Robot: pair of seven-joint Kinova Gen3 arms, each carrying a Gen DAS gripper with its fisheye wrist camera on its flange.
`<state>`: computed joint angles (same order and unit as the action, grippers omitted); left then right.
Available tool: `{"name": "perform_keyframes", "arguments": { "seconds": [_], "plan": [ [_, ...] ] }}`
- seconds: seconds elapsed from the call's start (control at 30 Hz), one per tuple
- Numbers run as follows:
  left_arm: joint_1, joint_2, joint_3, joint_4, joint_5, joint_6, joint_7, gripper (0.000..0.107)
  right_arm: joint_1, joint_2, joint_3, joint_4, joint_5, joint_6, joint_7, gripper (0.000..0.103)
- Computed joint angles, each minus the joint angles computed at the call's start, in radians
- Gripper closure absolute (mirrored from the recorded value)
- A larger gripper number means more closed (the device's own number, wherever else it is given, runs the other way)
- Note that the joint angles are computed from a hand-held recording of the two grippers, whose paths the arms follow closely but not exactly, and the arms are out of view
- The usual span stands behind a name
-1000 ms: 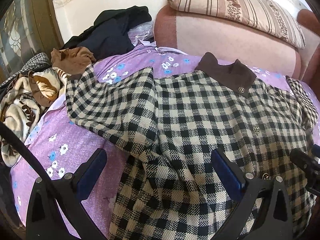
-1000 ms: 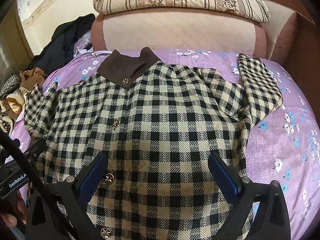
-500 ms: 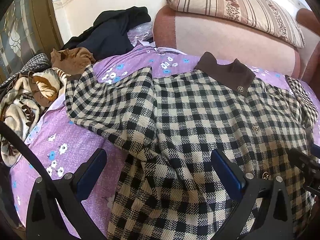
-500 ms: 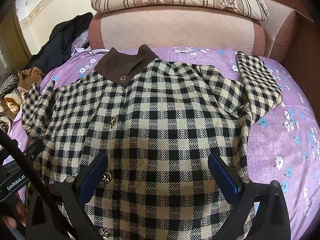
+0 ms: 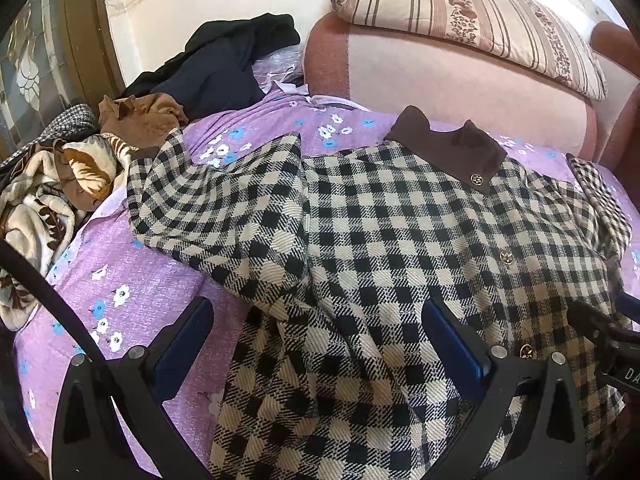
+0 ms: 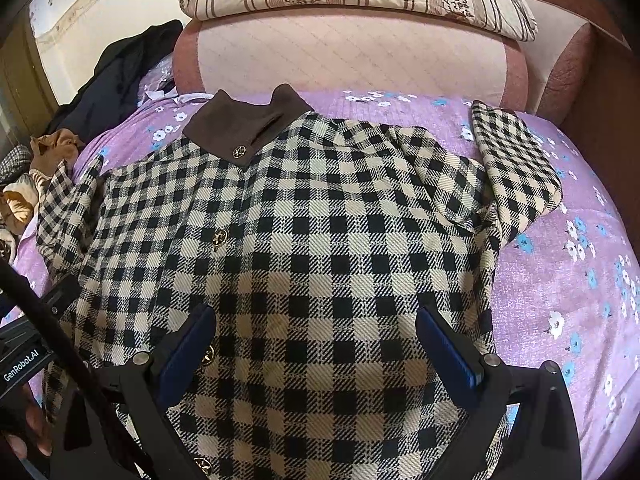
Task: Fold large clothes
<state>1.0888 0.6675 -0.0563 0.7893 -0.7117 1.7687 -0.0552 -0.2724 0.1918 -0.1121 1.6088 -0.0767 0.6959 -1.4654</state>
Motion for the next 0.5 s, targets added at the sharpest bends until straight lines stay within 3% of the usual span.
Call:
{"name": "perform_keyframes", "arguments": {
  "seconds": [0.5],
  "plan": [
    [-0.003, -0.005, 0.002, 0.007, 0.004, -0.001, 0.010, 0.004, -0.001, 0.002, 0.002, -0.001, 0.003, 0.003, -0.003, 0.001]
  ]
}}
